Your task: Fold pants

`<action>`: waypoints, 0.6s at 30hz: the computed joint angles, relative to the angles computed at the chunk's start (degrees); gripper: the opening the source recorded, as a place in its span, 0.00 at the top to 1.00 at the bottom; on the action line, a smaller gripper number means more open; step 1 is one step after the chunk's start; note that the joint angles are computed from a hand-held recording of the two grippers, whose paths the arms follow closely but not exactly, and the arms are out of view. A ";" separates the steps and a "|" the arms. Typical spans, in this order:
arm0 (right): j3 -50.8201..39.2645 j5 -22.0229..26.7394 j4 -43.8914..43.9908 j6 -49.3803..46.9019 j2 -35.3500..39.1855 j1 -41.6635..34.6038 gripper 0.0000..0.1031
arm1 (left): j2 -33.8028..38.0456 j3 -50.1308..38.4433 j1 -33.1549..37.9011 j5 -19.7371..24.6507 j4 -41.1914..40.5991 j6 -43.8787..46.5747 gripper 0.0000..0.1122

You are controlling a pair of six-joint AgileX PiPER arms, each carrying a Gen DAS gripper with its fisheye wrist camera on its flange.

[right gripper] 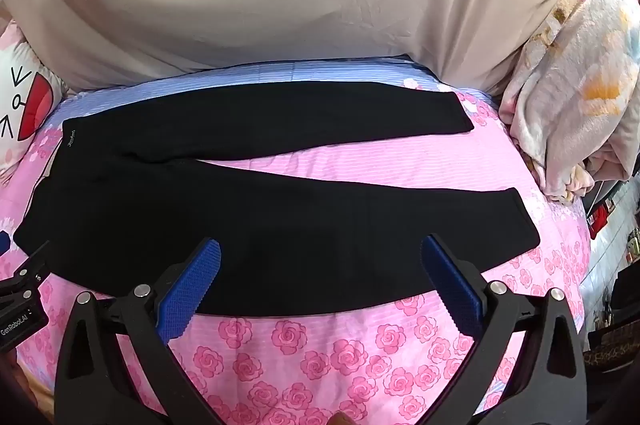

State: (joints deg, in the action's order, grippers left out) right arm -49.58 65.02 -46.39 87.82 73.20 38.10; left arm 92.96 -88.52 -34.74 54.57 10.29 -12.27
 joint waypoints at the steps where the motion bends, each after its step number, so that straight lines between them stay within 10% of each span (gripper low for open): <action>1: 0.09 0.18 -0.02 0.22 -0.11 0.23 0.05 | -0.04 0.02 0.00 -0.05 0.05 -0.02 0.13; 18: -1.53 2.65 0.55 1.11 0.31 2.55 0.05 | -1.17 0.72 -0.64 0.18 0.49 0.31 0.13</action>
State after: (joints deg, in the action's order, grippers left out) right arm -51.11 67.67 -45.84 88.92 73.50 40.65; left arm 91.80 -87.80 -35.38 54.74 10.78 -11.96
